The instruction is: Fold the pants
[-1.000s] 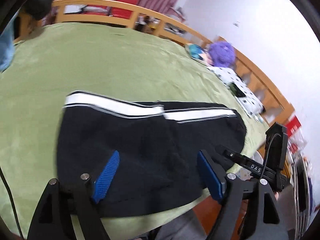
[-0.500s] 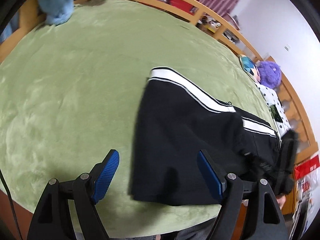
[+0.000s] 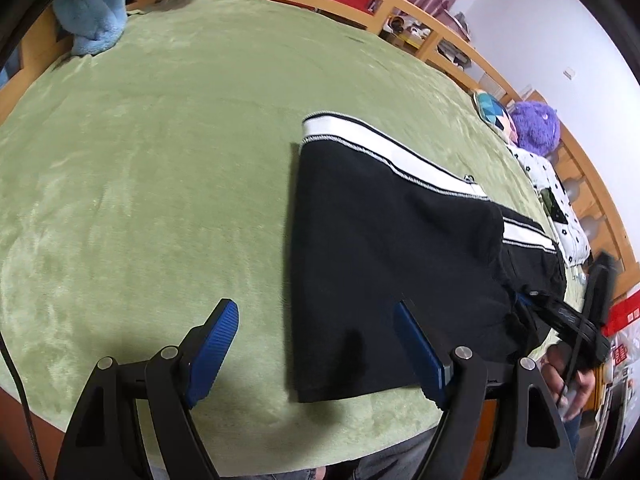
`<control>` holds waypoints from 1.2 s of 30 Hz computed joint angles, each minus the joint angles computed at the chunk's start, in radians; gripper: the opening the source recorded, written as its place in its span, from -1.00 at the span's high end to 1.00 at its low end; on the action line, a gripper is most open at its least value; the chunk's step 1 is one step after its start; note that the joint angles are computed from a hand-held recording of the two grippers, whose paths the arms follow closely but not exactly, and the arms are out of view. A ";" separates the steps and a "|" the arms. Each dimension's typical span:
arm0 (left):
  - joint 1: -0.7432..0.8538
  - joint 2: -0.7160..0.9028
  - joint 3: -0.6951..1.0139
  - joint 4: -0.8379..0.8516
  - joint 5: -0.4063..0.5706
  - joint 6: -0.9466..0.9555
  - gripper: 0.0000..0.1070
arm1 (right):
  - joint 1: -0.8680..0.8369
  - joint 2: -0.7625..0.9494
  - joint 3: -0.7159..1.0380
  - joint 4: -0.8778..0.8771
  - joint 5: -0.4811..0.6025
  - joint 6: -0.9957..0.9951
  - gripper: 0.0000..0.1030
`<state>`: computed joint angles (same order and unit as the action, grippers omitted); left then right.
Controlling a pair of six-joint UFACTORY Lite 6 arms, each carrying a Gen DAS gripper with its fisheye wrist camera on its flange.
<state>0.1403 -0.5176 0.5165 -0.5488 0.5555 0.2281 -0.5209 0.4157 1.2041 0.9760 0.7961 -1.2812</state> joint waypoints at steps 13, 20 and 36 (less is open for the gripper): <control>-0.025 0.027 0.012 0.001 -0.007 -0.008 -0.48 | -0.015 -0.139 -0.129 0.050 0.017 -0.203 0.79; 0.030 0.000 -0.023 -0.126 0.013 0.148 -0.48 | -0.128 -0.229 -0.154 -0.031 0.194 -0.172 0.70; -0.109 0.246 0.030 0.062 -0.126 -0.071 -0.48 | 0.078 -0.004 0.152 0.042 0.076 -0.071 -0.02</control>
